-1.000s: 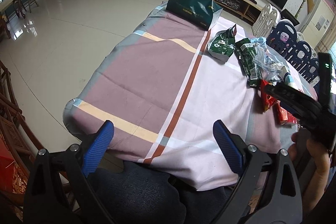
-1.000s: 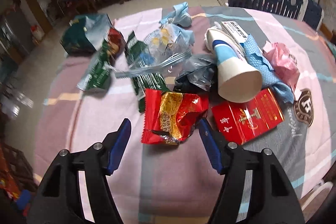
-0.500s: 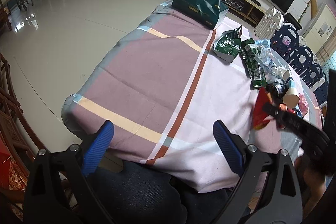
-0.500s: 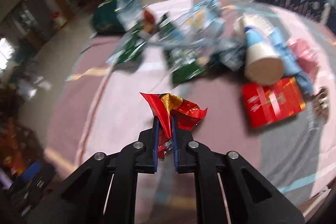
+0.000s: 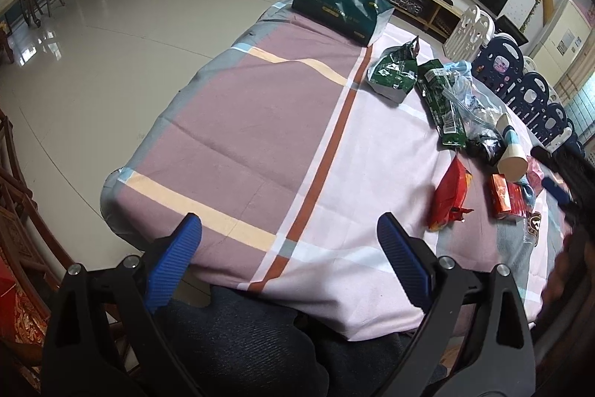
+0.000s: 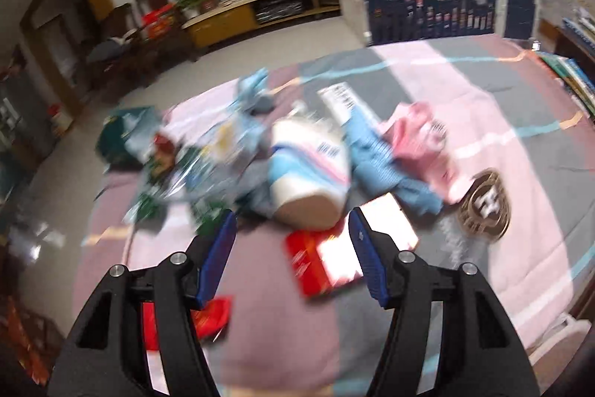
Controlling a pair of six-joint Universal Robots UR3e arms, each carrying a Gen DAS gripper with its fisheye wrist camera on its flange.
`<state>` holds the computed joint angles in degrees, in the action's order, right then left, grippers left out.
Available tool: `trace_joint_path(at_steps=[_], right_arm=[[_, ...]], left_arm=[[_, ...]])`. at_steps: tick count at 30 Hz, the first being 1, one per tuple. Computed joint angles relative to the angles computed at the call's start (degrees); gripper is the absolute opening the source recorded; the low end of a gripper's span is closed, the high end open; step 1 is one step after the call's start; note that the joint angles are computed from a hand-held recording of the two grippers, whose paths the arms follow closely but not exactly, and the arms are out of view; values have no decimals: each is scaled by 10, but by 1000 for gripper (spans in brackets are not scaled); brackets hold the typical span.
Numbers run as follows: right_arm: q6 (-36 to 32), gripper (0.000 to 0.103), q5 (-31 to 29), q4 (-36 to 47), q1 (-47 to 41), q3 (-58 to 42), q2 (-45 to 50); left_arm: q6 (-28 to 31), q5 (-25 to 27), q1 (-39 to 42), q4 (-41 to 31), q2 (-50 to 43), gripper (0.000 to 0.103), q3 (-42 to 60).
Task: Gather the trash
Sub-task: 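Grasp the white paper cup with the right tool while the left tool grasps the red wrapper, then drop the paper cup into the basket with the right tool while the left carries the red wrapper over it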
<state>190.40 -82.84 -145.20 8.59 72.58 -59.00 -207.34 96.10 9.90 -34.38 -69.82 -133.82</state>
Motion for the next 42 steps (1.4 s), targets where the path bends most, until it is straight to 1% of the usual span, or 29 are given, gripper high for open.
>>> trace_joint_path(at_steps=[2,4,6,7,8,9,10,12,14,17,19,22,23,24,25,26,27,28,29,30,32,34,36,38,39,42], right_arm=[[-12,67,-31,58,6,-102,60],[-27,73,-45,117,13,-196,117],[-48,73,-57,190,22,-303,180],[-54,73,-62,203,25,-334,203],[-62,73,-67,212,28,-341,211],[-68,69,-61,200,27,-330,211],[-73,51,-49,176,23,-302,202],[-79,40,-37,127,17,-240,179],[-86,40,-10,98,8,-174,144],[-97,39,10,11,-5,-38,69],[-97,39,40,-62,-27,67,5],[-82,40,105,-128,-76,207,-103],[-79,40,133,-137,-99,249,-142],[-78,40,159,-138,-121,282,-175],[-81,40,187,-136,-146,322,-216],[-87,40,211,-129,-169,357,-256],[-101,40,239,-116,-201,399,-304],[-111,40,258,-100,-224,426,-342],[-126,40,276,-81,-252,457,-386],[-140,40,289,-60,-276,480,-422],[-185,40,317,11,-335,524,-514],[-223,40,326,87,-380,544,-583],[-265,40,337,172,-426,556,-645],[-335,40,357,295,-491,558,-720],[-361,40,363,340,-515,557,-746],[-474,40,389,526,-613,534,-834]], left_arm=[[3,-2,-2,5,-7,95,1],[7,-7,0,7,-10,95,-1],[13,-18,7,12,-9,95,-5],[19,-30,12,16,-8,95,-8],[28,-46,18,20,-6,95,-13],[39,-65,24,27,-5,95,-16],[46,-78,24,36,-7,95,-19],[58,-90,18,55,-11,95,-20],[70,-114,16,80,-16,95,-22],[83,-158,7,109,-51,95,-1],[82,-165,-12,133,-93,95,28],[79,-165,-44,151,-191,94,108],[79,-162,-54,152,-222,92,137],[84,-161,-65,134,-260,90,179],[92,-167,-68,105,-285,80,212],[96,-172,-73,72,-312,69,248],[98,-176,-75,39,-336,64,279],[99,-182,-78,-6,-363,57,316],[101,-189,-76,-24,-376,47,329],[102,-200,-72,-27,-380,40,329],[88,-198,-67,0,-366,28,306],[81,-179,-73,23,-341,24,283],[72,-143,-91,27,-310,23,265],[63,-122,-105,25,-270,23,244],[59,-103,-115,19,-246,23,235],[53,-51,-147,-8,-170,23,217]])
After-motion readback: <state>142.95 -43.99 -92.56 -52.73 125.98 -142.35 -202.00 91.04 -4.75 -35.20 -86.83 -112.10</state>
